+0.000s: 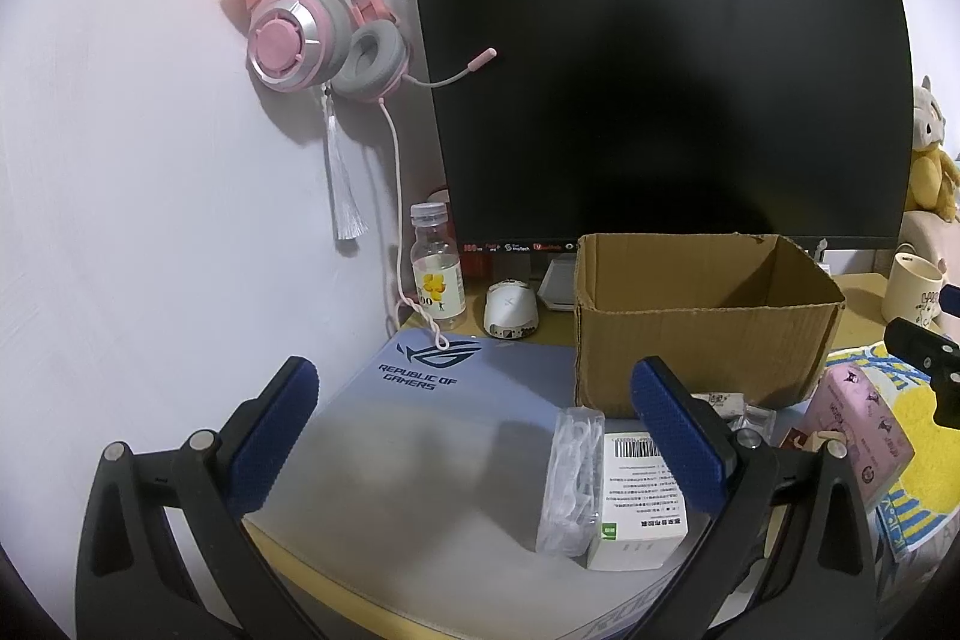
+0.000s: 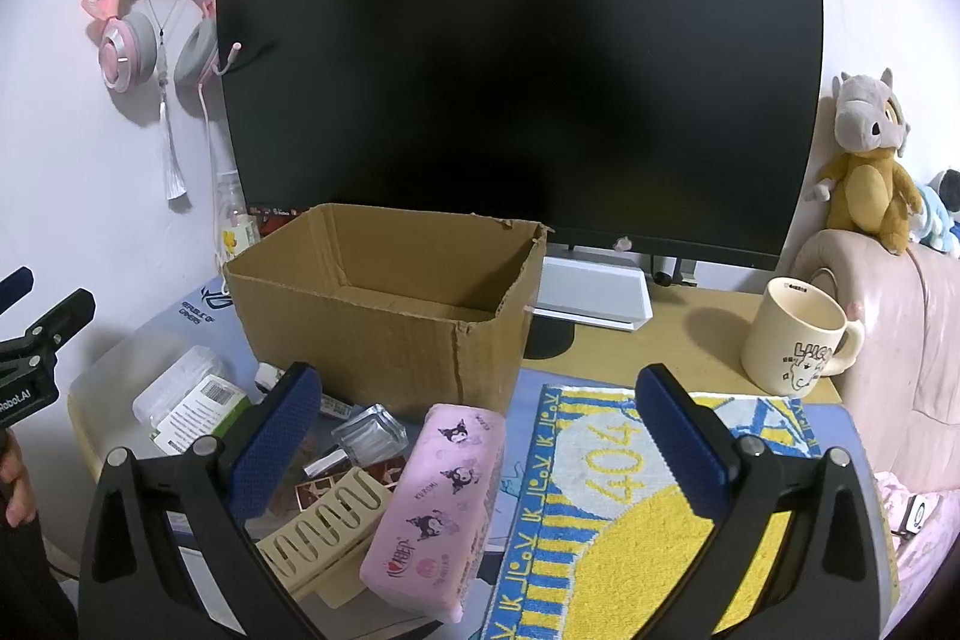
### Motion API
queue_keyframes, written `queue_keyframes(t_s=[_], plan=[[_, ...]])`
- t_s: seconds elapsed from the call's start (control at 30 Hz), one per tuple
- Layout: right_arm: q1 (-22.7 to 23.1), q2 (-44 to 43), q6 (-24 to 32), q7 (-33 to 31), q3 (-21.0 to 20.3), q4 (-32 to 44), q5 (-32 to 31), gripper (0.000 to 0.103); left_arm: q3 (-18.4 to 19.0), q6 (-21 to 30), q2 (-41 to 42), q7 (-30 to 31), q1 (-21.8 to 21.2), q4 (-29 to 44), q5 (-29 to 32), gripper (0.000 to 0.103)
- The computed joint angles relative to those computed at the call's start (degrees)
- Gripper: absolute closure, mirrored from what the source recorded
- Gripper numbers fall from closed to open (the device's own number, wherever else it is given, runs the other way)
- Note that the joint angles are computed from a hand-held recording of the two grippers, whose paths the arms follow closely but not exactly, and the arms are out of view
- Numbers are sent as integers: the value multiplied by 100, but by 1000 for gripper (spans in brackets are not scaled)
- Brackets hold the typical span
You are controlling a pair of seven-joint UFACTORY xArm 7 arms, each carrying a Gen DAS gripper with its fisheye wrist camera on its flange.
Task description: Organize objects
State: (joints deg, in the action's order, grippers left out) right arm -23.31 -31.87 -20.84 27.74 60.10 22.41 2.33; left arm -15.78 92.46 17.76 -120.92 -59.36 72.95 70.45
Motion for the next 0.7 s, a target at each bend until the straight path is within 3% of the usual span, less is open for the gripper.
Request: queue_keyframes(t_s=[0.7], plan=[[-18,52,16,-41,-25,28,14,0,-17,49,-29,-6,32,-35,-83,0]])
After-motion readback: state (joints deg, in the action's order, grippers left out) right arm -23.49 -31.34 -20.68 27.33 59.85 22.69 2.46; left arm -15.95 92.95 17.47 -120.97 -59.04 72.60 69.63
